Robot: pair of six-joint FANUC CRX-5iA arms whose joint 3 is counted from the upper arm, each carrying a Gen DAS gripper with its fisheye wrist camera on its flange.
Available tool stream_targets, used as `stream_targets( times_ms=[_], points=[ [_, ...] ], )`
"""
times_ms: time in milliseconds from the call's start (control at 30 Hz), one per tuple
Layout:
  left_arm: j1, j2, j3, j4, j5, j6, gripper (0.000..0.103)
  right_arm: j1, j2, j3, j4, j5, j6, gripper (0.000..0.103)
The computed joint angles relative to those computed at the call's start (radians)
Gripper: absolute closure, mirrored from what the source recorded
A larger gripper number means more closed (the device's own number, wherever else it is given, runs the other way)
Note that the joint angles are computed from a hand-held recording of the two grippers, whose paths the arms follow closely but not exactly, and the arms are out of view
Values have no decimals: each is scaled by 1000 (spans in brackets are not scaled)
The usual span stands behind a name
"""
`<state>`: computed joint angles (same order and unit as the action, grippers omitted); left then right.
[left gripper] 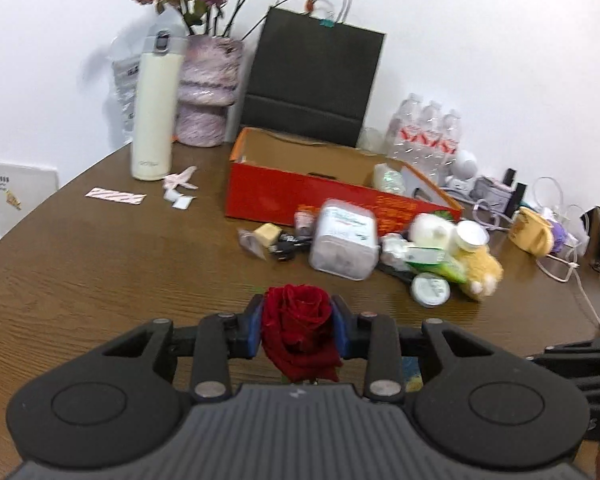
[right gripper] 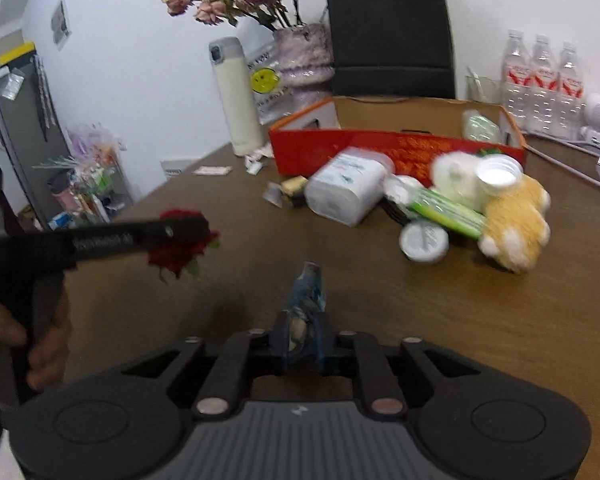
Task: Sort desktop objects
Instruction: 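Grasp the red rose with the left tool while the right tool grasps the blue-white packet, then carry the rose and packet into the cardboard box and open both tools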
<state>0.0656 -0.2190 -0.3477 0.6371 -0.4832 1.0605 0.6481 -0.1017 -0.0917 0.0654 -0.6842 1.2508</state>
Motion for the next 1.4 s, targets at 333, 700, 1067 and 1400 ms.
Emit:
stream_targets(
  times_ms=[333, 700, 1067, 1400],
  points=[
    [-23, -40, -23, -55, -15, 16, 68, 80, -12, -155, 428, 133, -310, 50],
    [9, -63, -66, 26, -41, -8, 68, 66, 62, -63, 285, 48, -201, 93],
    [-3, -22, -62, 98, -20, -76, 70, 40, 7, -76, 227, 79, -197, 97],
    [-93, 309, 312, 343, 110, -405, 71, -127, 201, 243, 253, 187, -122, 96]
  ],
)
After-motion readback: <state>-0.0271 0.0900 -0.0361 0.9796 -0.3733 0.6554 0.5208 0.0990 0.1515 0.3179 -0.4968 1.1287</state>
